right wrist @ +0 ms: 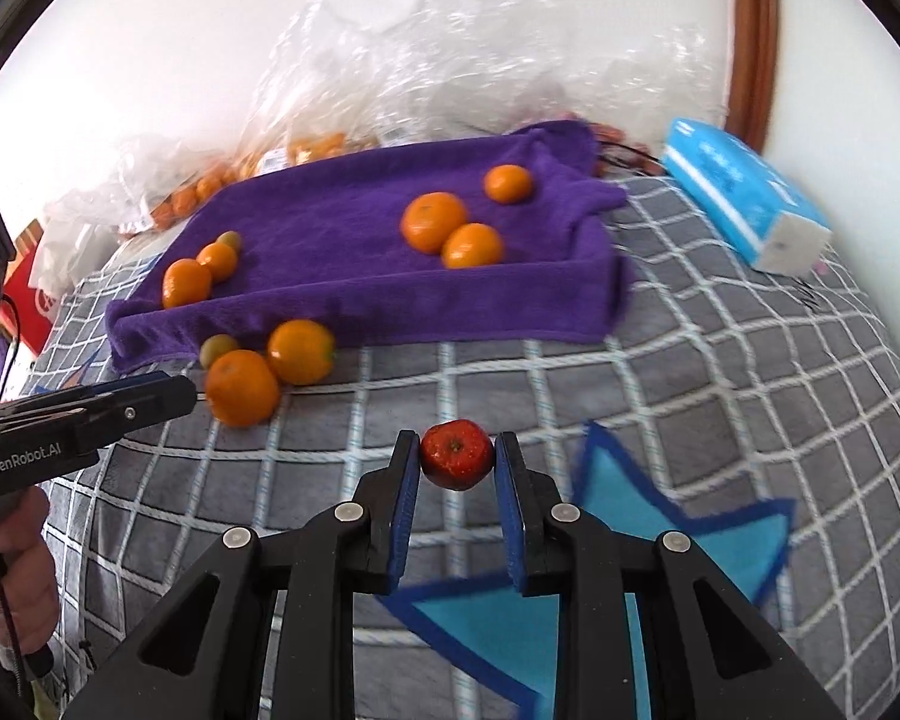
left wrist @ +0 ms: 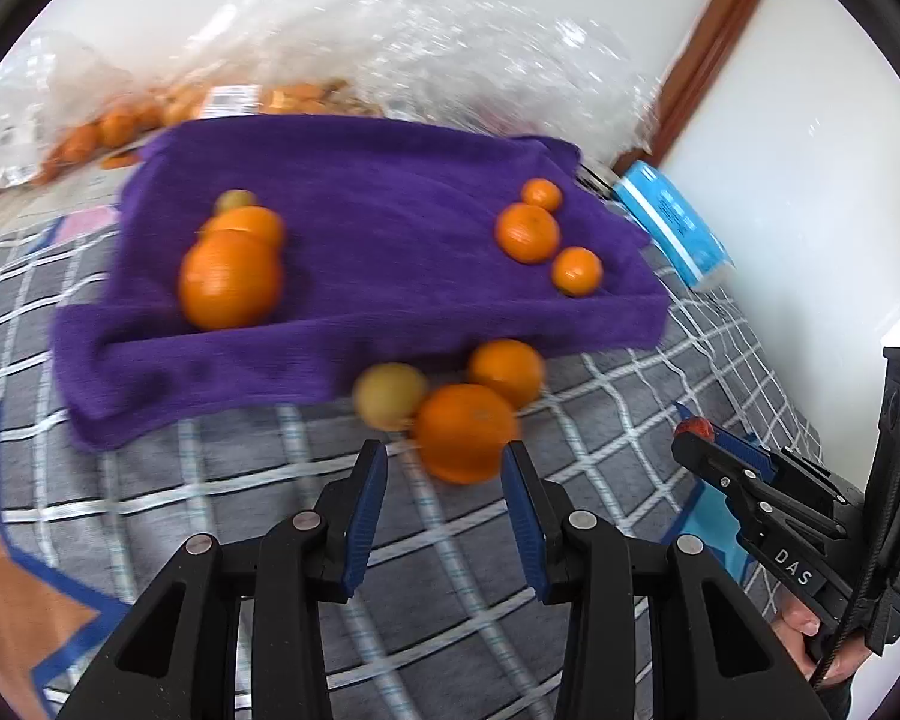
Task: Organize fruits
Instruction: 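Close right tool on the small red fruit while left tool closes on a large orange, then lift the red fruit and large orange and carry them toward the purple towel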
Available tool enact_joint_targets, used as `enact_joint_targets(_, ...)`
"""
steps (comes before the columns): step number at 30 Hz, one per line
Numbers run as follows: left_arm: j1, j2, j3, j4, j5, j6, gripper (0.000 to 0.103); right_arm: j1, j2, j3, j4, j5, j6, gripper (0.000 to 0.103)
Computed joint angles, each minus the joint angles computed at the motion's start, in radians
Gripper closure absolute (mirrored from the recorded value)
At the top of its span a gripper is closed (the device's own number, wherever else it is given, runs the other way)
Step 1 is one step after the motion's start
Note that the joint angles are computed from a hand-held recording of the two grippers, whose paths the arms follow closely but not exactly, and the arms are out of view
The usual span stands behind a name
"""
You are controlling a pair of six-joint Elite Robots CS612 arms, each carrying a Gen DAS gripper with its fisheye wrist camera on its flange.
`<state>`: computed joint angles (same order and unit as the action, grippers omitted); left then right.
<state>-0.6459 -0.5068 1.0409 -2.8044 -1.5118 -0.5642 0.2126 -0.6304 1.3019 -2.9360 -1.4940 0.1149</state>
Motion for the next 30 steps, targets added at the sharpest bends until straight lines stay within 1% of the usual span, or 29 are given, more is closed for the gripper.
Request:
enact_joint_targets(2,-0.005,0.013,-0.028,0.030,-0.001,0.007,0.066,-0.007,-0.007,0.016,-0.012,-0.001,0.013,0.078)
enact_joint_targets(5,-0.012,0.026,-0.058,0.071,0.034,0.000,0.065,-0.015,-0.018,0.038,-0.029,-0.012,0.027,0.078)
enact_joint_targets(7,-0.011,0.035,-0.078,0.097,0.027,-0.019,0.065,-0.021,-0.024,0.051,-0.037,-0.012,0.036,0.078)
enact_joint_targets(10,-0.014,0.043,-0.091,0.103,0.041,-0.031,0.065,-0.027,-0.027,0.061,-0.040,-0.009,0.050,0.078)
enact_joint_targets(14,-0.023,0.051,-0.114,0.136,0.087,-0.033,0.064,-0.030,-0.026,0.061,-0.030,-0.006,0.062,0.078)
enact_joint_targets(16,-0.025,0.050,-0.115,0.143,0.096,-0.032,0.065,-0.029,-0.025,0.059,-0.022,-0.005,0.067,0.078)
enact_joint_targets(21,-0.014,0.030,-0.073,0.101,0.048,-0.060,0.065,-0.023,-0.032,0.065,-0.035,-0.011,0.064,0.078)
enact_joint_targets(30,-0.011,-0.039,0.057,0.004,0.075,-0.083,0.065,-0.001,-0.043,0.069,-0.051,-0.018,0.050,0.078)
